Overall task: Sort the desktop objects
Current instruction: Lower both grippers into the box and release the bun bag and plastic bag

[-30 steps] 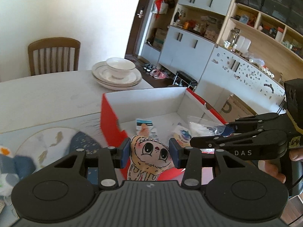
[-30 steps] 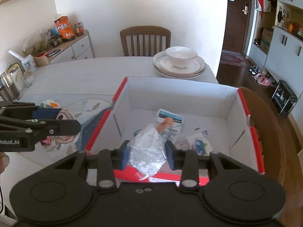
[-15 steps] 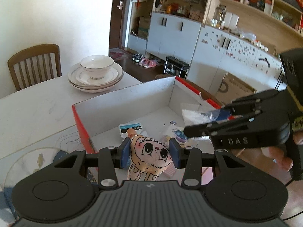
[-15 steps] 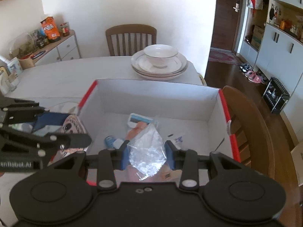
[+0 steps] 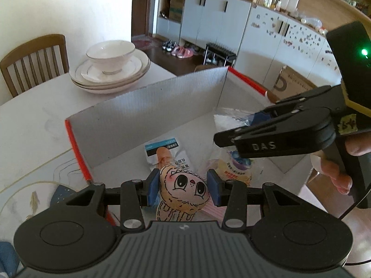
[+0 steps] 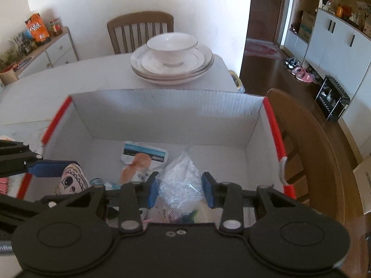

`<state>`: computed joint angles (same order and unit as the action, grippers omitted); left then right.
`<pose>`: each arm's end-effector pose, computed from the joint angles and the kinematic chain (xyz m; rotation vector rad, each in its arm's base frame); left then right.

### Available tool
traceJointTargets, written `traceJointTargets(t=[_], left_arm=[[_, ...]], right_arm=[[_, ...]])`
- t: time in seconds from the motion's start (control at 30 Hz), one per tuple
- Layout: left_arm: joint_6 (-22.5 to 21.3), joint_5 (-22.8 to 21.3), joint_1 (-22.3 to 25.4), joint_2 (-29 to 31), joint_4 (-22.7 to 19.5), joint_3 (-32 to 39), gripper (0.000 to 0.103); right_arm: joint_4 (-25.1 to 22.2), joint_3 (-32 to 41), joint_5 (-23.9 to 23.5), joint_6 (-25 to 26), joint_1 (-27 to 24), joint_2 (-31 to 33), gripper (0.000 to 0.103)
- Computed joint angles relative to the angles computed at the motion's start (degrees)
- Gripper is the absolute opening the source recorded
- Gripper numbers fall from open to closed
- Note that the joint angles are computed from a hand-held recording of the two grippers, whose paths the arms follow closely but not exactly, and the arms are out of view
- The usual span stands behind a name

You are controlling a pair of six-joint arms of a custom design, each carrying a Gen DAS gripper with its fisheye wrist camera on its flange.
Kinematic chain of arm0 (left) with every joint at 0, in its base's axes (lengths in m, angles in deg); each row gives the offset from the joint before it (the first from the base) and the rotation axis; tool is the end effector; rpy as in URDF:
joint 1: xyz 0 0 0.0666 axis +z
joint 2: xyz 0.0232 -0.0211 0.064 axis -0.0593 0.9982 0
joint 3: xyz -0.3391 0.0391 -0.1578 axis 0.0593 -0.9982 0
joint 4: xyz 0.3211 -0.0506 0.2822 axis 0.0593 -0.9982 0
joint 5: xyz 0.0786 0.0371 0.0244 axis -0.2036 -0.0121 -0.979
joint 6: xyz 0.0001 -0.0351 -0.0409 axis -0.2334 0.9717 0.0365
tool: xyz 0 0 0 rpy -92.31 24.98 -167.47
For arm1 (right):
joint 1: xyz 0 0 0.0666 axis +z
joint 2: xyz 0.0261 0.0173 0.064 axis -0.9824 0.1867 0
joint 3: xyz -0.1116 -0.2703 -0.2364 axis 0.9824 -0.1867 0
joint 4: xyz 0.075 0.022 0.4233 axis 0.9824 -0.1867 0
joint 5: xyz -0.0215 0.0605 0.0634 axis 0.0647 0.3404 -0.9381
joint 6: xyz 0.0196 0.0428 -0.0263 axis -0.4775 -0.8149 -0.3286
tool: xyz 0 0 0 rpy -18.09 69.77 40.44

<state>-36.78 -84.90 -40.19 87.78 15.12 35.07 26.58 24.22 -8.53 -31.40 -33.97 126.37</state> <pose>0.2734 -0.2010 0.2956 0.3881 2.4207 -0.3083 0.3351 0.3290 0.2877 -0.5251 2.4747 0.2284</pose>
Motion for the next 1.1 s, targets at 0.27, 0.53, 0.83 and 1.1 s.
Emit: traceJointTargets(t=[0.27, 0.53, 0.83, 1.1], left_arm=[[-1.1, 2.5, 1.0, 5.3, -1.7, 2.5, 0.042], [-0.9, 3.8, 1.6, 7.4, -3.6, 3.9, 0.044], [-1.1, 5.3, 1.6, 6.0, -3.6, 3.7, 0.056], [1.2, 3.0, 0.6, 2.6, -3.3, 2.5, 0.061]], right_arm=[[-2.9, 3.5, -1.6, 0.1, -1.2, 5.1, 0.038], [-5.1, 5.3, -1.7, 0.8, -1.2, 6.7, 0.040], [-4.9, 4.6, -0.9, 0.4, -1.1, 6.0, 0.049], [-3.4, 3.0, -0.5, -0.2, -0.9, 3.7, 0.062]])
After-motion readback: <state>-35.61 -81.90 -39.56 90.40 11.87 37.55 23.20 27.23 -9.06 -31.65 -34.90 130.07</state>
